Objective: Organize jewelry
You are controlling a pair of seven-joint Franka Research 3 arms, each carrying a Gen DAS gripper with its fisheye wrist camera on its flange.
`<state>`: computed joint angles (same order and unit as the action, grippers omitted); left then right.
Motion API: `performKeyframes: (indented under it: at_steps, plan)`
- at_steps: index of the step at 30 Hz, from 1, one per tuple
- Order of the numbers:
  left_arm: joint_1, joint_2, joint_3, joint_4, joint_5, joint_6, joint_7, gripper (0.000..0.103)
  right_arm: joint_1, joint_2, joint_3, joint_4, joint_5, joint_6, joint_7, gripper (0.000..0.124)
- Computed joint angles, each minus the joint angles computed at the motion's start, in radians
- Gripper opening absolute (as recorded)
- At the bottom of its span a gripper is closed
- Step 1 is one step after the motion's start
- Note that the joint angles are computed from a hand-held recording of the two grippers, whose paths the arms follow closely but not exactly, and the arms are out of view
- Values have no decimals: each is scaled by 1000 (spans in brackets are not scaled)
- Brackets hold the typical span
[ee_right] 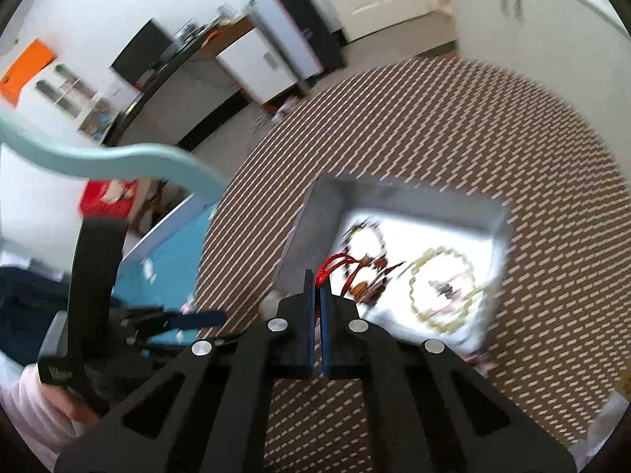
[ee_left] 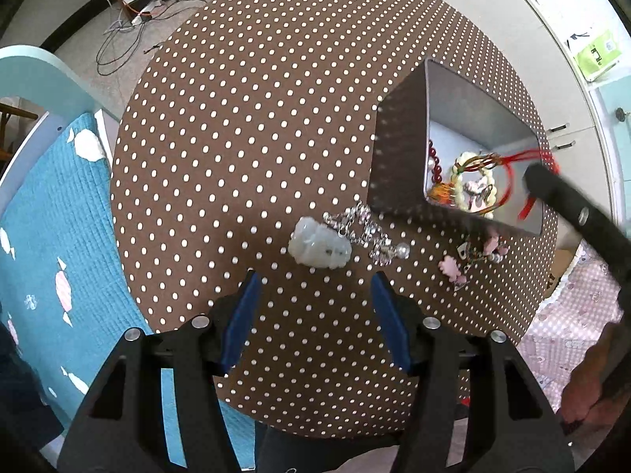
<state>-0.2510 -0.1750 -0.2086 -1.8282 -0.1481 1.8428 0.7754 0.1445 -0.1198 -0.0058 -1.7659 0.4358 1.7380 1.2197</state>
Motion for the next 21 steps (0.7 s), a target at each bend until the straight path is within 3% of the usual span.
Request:
performKeyframes:
  at_steps: [1, 3, 4, 5, 12, 16, 21]
  plan:
    - [1, 1, 1, 1, 0, 4, 2, 59, -1, 5, 8, 6, -43, 25, 31, 8]
    - [1, 2, 3, -1, -4, 11, 6, 59, 0, 20, 16, 24, -112, 23, 78, 47]
    - [2, 3, 3, -1, -6, 12, 9, 59, -2, 19, 13, 20, -121, 33, 83, 86]
    - [3, 15, 5, 11, -5, 9, 12, 59, -5, -2, 8, -6, -107, 68, 78, 89]
    - [6, 29, 0, 6, 5, 17, 18, 59, 1, -47, -9, -53, -65, 6, -58, 87]
    - [6, 27, 0, -19, 10, 42, 34, 59, 7, -43, -7, -58, -46, -68, -131, 69]
    - [7, 42, 1, -33, 16, 73, 59, 59, 19, -60, 13, -82, -65, -69, -173, 67]
